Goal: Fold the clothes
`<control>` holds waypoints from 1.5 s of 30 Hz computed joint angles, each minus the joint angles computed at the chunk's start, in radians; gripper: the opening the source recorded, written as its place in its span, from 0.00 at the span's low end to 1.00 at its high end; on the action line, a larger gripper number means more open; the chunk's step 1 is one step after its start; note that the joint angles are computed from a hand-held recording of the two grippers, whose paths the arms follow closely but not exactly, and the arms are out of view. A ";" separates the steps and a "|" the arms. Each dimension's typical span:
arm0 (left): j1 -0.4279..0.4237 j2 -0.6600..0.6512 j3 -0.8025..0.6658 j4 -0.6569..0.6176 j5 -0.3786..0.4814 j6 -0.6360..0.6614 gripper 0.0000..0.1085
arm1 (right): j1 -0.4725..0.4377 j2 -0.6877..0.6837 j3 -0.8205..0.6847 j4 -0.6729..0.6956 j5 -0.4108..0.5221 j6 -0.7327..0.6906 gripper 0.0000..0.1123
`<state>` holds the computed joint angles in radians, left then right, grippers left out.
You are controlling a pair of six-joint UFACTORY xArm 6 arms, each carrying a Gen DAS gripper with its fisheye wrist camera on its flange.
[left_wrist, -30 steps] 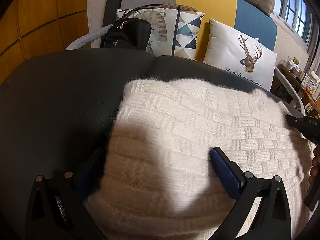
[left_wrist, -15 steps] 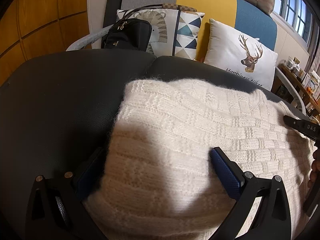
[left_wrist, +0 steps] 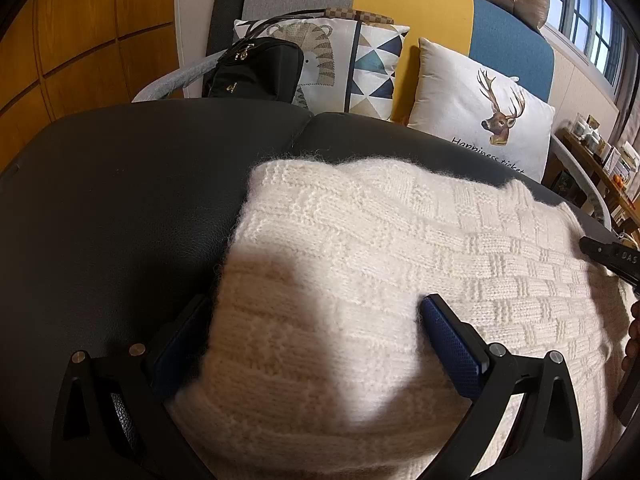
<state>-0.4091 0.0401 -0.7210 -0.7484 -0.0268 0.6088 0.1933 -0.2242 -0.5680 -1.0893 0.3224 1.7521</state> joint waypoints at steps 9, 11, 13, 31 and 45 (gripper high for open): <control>0.000 0.001 -0.002 -0.025 0.000 0.025 0.95 | 0.090 -0.073 0.020 -0.028 0.104 0.044 0.14; 0.001 0.000 -0.002 -0.022 0.000 0.022 0.95 | 0.132 -0.109 0.038 -0.070 0.102 0.111 0.15; 0.003 -0.001 0.001 -0.007 0.001 0.010 0.95 | 0.165 -0.124 0.054 -0.092 0.069 0.150 0.15; 0.013 0.000 -0.006 -0.006 0.013 0.019 0.95 | 0.292 -0.188 0.097 -0.011 0.162 0.143 0.17; 0.013 -0.005 0.001 0.007 0.012 0.006 0.95 | 0.273 -0.190 0.144 -0.026 0.155 0.171 0.18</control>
